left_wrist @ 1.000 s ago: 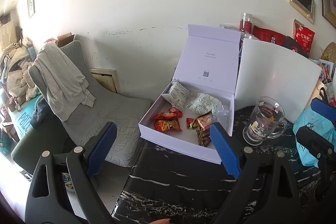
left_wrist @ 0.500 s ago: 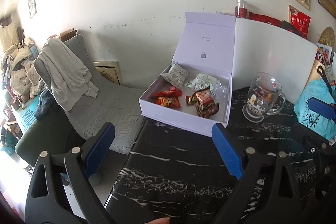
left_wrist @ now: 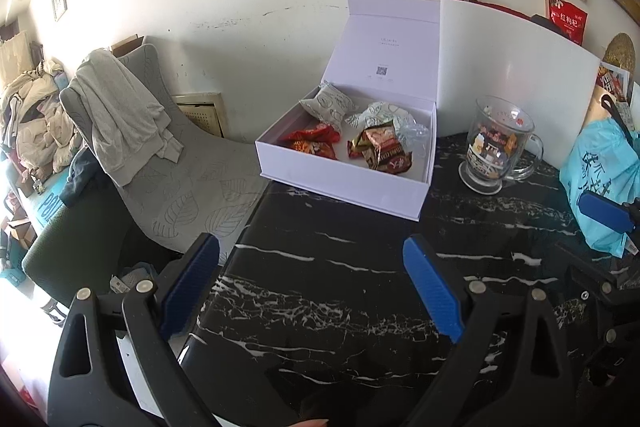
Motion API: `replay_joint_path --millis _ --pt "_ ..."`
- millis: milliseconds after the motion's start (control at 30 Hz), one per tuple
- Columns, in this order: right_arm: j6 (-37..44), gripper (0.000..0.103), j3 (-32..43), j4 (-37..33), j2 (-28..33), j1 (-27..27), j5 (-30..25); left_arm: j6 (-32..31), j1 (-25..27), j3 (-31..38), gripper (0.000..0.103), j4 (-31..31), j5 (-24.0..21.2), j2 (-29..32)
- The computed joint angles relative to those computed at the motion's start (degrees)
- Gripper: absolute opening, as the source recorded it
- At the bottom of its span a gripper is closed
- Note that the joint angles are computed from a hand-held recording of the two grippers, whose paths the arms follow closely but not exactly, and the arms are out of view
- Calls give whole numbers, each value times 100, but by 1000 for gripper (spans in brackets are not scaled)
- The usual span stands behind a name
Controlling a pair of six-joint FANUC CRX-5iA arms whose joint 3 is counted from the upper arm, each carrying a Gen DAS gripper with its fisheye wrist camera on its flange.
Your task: Organize objects
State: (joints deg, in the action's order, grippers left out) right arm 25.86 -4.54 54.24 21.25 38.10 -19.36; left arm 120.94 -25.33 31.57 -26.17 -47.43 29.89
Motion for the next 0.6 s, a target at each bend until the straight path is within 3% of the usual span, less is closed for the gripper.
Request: replay_joint_path --millis 600 --pt "297 77 -48 -424 42 57 -26 -47 -160 -35 93 -121 -142 54"
